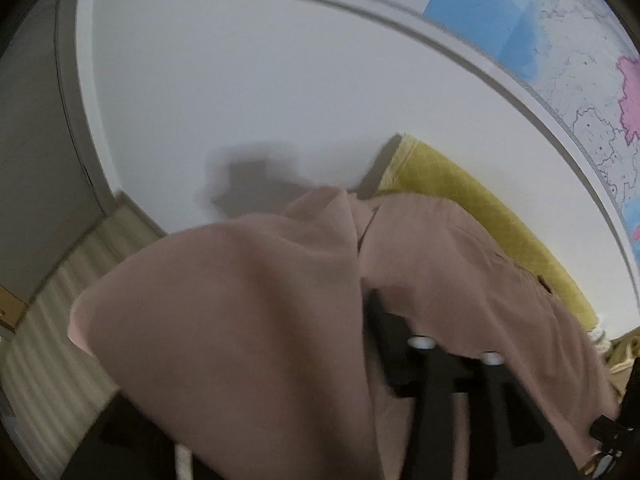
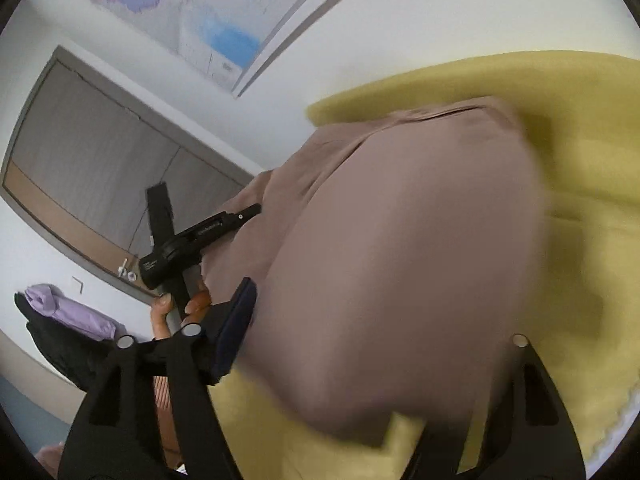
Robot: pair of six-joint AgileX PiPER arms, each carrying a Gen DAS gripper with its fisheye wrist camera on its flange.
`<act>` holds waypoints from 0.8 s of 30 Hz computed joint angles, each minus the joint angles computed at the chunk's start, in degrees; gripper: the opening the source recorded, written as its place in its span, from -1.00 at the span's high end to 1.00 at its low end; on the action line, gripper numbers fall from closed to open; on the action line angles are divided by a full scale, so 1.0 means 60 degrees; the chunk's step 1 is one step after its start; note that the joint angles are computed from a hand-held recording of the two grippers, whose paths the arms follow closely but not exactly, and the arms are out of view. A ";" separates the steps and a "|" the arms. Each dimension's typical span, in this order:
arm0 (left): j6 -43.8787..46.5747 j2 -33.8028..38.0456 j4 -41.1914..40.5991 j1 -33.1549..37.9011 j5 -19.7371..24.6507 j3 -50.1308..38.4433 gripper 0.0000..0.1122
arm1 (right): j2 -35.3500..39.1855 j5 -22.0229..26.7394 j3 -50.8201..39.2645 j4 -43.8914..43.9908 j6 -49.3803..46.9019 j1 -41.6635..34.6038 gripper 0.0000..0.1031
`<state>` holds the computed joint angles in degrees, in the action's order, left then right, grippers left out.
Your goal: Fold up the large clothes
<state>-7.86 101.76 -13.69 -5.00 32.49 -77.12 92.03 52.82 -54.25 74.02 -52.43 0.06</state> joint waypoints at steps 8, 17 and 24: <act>-0.0454 0.0410 0.0725 -0.0670 0.0095 -0.0473 0.25 | 0.0908 0.1021 -0.0188 0.0360 -0.0115 -0.0940 0.49; -0.0240 0.0780 0.0623 -0.1316 -0.0197 -0.1719 0.49 | -0.1196 -0.0158 0.0458 0.0486 -0.0764 -0.0757 0.88; -0.1218 0.0732 0.1894 -0.1054 0.0066 -0.1014 -0.01 | -0.0516 -0.0773 0.0418 -0.1090 0.0861 -0.0497 0.05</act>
<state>-15.17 106.15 -2.33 -11.32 32.89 -83.21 88.93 48.18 -51.75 67.48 -47.26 -2.92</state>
